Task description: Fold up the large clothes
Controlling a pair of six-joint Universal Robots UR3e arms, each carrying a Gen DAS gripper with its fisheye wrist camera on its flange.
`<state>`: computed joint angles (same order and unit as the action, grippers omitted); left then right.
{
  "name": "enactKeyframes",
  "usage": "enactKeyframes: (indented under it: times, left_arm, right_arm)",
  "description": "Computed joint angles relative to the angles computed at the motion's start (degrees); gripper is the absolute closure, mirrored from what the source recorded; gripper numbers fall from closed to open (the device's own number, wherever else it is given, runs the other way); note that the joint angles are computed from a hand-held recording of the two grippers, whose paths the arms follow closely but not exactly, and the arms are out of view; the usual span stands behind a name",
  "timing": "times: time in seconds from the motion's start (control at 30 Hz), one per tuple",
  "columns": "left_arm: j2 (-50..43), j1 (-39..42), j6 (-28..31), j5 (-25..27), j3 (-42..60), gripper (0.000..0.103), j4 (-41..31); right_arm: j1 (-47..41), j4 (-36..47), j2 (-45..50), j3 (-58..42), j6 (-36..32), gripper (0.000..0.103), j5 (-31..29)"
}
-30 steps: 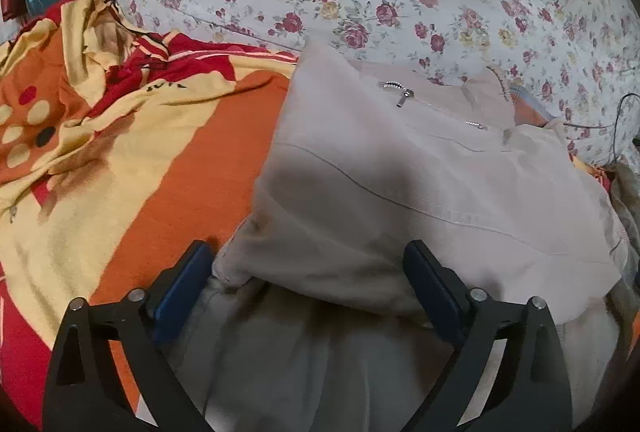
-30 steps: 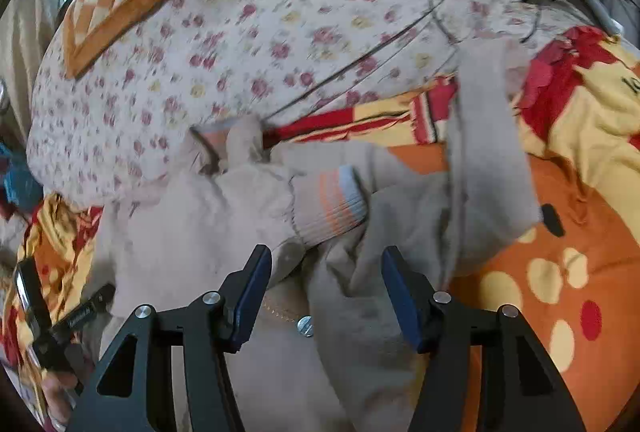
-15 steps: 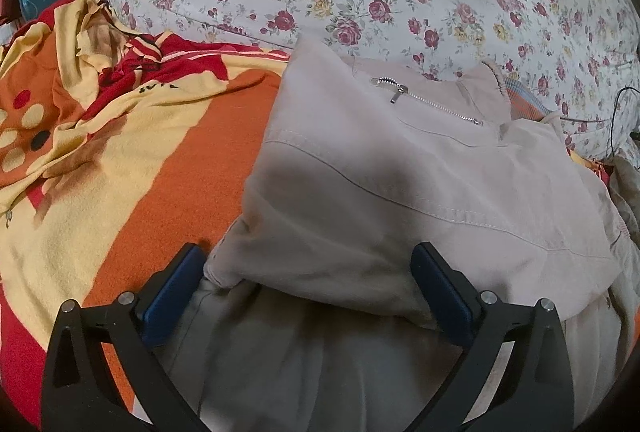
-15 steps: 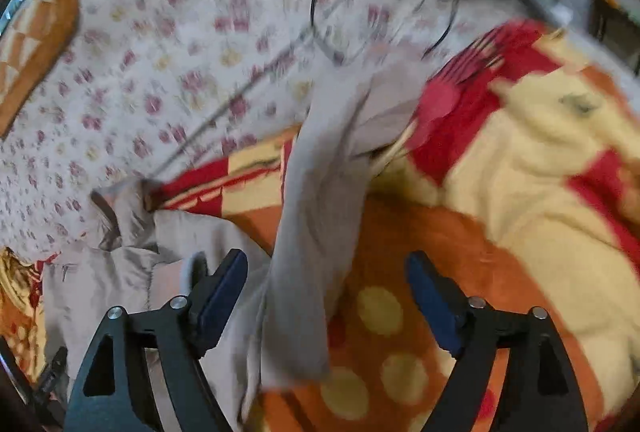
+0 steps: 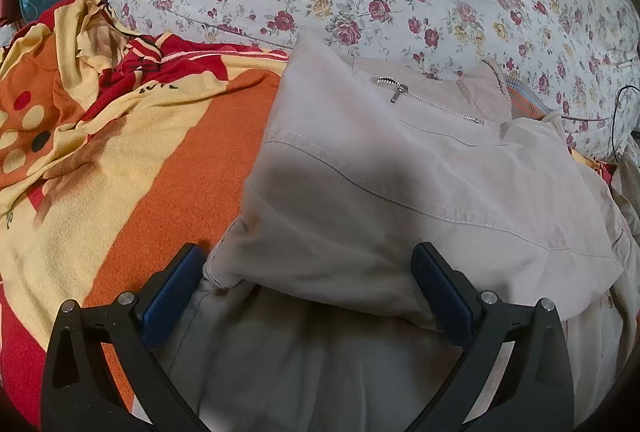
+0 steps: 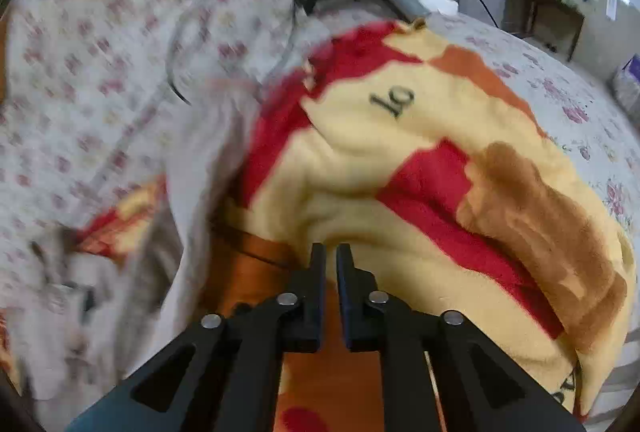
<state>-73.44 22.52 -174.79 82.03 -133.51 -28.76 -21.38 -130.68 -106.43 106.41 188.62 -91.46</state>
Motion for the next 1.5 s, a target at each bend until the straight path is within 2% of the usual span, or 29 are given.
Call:
enactKeyframes:
  times: [0.03,0.07,0.1,0.17,0.27,0.37,0.47,0.53,0.6,0.63,0.7,0.77,0.83,0.9,1.0,1.17,1.23,1.3,1.37,1.43,1.5]
  left_arm:
    - [0.0,0.0,0.0,0.0,0.0,0.000,0.0]
    - [0.0,0.1,0.0,-0.1,0.0,0.000,0.0]
    - [0.0,0.1,0.0,-0.2,-0.1,0.000,0.0]
    - [-0.1,0.0,-0.1,-0.2,-0.1,0.000,0.2]
    - [0.0,0.1,0.1,-0.2,-0.2,0.000,0.2]
    - [0.1,0.2,0.1,-0.3,-0.3,0.000,0.2]
    - [-0.1,0.2,0.1,-0.4,-0.3,0.000,0.3]
    - [-0.7,-0.1,-0.1,-0.2,0.0,0.000,0.7]
    - [-1.4,-0.6,-0.4,0.3,0.4,0.000,1.0]
    - [-1.6,-0.7,-0.5,0.5,0.5,0.000,1.1]
    - [-1.7,-0.7,-0.5,0.5,0.6,0.000,1.1]
    - [-1.7,-0.7,-0.4,0.5,0.6,0.000,1.0]
    - [-1.6,-0.5,-0.3,0.3,0.5,0.000,1.0]
    - [-1.6,-0.5,-0.3,0.3,0.5,0.000,1.0]
    - [-1.5,-0.5,-0.3,0.3,0.4,0.000,1.0]
    - [-0.3,1.1,0.3,-2.0,-0.1,0.000,0.5]
    - [4.9,6.8,3.8,-10.6,-2.0,0.000,-2.3]
    - [10.7,10.8,6.9,-15.8,-0.7,0.000,-9.7]
    - [14.2,11.1,7.8,-15.8,1.8,0.000,-13.8]
    - [15.7,9.3,8.1,-12.5,5.4,0.000,-16.4]
    - [18.3,10.5,9.9,-12.8,7.5,0.000,-20.1]
  right_arm:
    - [0.2,-0.4,-0.8,-0.6,-0.2,0.068,2.1]
    - [0.3,-0.9,-0.9,-1.1,-0.4,0.056,4.5]
    - [1.0,-1.6,0.1,-2.6,-0.2,0.039,7.8]
    - [3.8,-1.4,4.2,-7.0,-0.3,0.038,11.4]
    - [12.9,-2.8,16.0,-17.1,0.1,0.038,6.6]
    - [17.4,2.4,30.8,-31.4,0.1,0.042,2.8]
    - [18.0,6.3,43.2,-44.3,2.6,0.042,-3.5]
    - [16.7,7.9,48.3,-49.8,4.8,0.042,-5.4]
    - [14.3,10.3,51.3,-53.1,7.5,0.042,-4.5]
    - [12.5,10.9,52.4,-53.5,8.5,0.042,-1.7]
    - [11.6,9.9,53.6,-53.8,6.9,0.039,0.1]
    - [12.2,8.8,53.9,-53.8,4.1,0.046,-0.7]
    - [11.7,7.7,52.0,-51.1,2.8,0.099,-0.7]
    - [8.1,3.3,45.9,-42.5,3.8,0.101,6.0]
    - [2.3,-1.2,34.4,-29.7,1.3,0.101,14.6]
    - [-12.5,0.9,13.6,-17.2,-2.3,0.101,36.0]
    - [-18.4,4.6,8.7,-17.4,-2.6,0.101,44.4]
    - [-21.4,10.0,6.6,-21.0,-5.2,0.101,51.1]
    - [-19.5,14.6,6.7,-27.1,-9.9,0.101,53.4]
    - [-13.8,14.3,8.9,-32.0,-9.8,0.102,53.1]
    - [-6.8,14.7,11.3,-37.2,-11.0,0.103,53.5]
